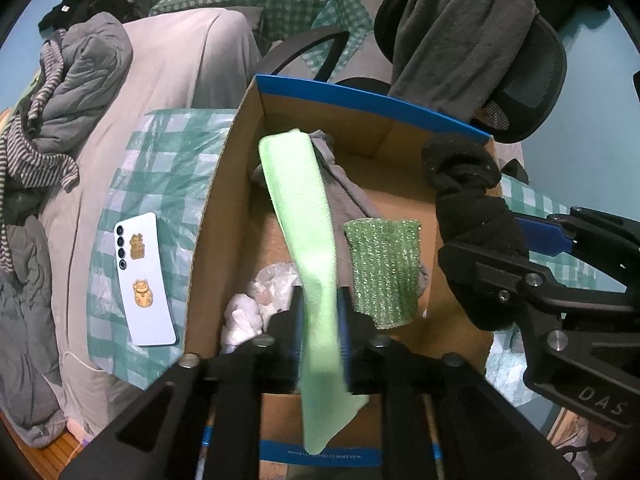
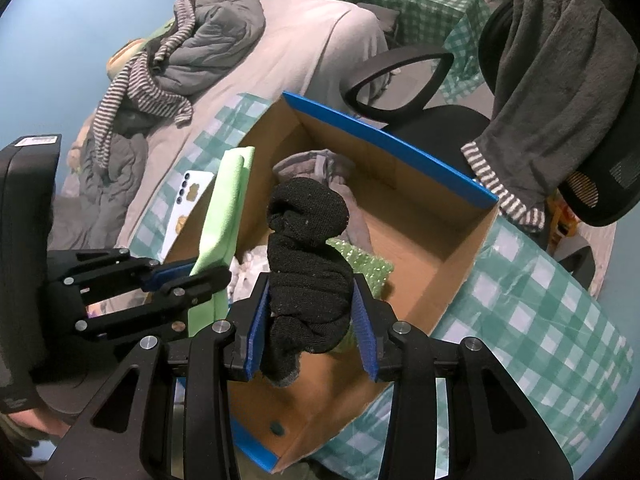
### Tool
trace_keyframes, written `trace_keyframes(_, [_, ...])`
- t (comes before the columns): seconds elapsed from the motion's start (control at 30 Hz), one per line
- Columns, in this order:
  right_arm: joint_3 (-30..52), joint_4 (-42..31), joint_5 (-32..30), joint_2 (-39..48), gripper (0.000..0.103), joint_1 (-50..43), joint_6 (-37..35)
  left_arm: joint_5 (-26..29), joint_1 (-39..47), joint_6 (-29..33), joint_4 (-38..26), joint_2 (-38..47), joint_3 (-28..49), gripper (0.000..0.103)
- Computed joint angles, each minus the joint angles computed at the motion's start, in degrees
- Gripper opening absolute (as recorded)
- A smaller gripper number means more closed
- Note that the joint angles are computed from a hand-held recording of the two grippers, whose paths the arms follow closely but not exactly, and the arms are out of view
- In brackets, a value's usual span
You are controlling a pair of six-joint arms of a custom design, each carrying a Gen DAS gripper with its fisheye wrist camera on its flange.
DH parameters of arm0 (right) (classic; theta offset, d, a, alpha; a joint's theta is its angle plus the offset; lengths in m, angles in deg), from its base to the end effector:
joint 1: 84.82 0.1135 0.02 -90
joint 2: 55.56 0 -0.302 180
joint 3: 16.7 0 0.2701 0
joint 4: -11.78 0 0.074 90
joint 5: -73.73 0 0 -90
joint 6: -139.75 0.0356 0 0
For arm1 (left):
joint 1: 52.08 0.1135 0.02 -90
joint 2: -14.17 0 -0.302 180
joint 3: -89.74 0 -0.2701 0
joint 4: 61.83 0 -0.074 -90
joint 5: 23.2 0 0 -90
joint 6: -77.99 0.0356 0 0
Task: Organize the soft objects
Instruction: 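Open the left tool to drop the green strip while the right drops the black sock into the box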
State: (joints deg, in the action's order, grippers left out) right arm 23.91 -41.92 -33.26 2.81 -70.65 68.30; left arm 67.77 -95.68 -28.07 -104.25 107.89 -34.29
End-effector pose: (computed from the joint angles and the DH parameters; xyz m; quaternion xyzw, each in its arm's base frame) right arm 0.1460 0.0476 0.1858 0.0135 0.9763 0.1848 0.1118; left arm 0.1965 -0.1879 0.1415 0.2378 0.9675 -0.0499 0.0701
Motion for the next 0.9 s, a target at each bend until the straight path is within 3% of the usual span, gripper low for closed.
trace_keyframes(0.07, [0.2,0.1,0.3,0.3,0.045,0.0,0.3,-0.6,0.0,-0.1,0.2,-0.2,-0.1,0.04])
trace_keyframes(0.2, [0.8,-1.3,0.7,-0.5,0.051,-1.6,-1.0,-1.3,-0.2,-0.1,-0.1,-0.3,0.2,0.048])
trace_keyframes(0.57, [3.0,-8.0,2.0,-4.9,0.059,-7.7,-6.7,-3.0,-4.1,-3.9,-3.5,-1.9,2.9,0.052])
trace_keyframes(0.9, [3.5,-16.8,-1.5,-10.2,0.059,-22.0,-19.4,-3.7,-11.5,-9.5,-6.5,-1.2,5.9,0.052])
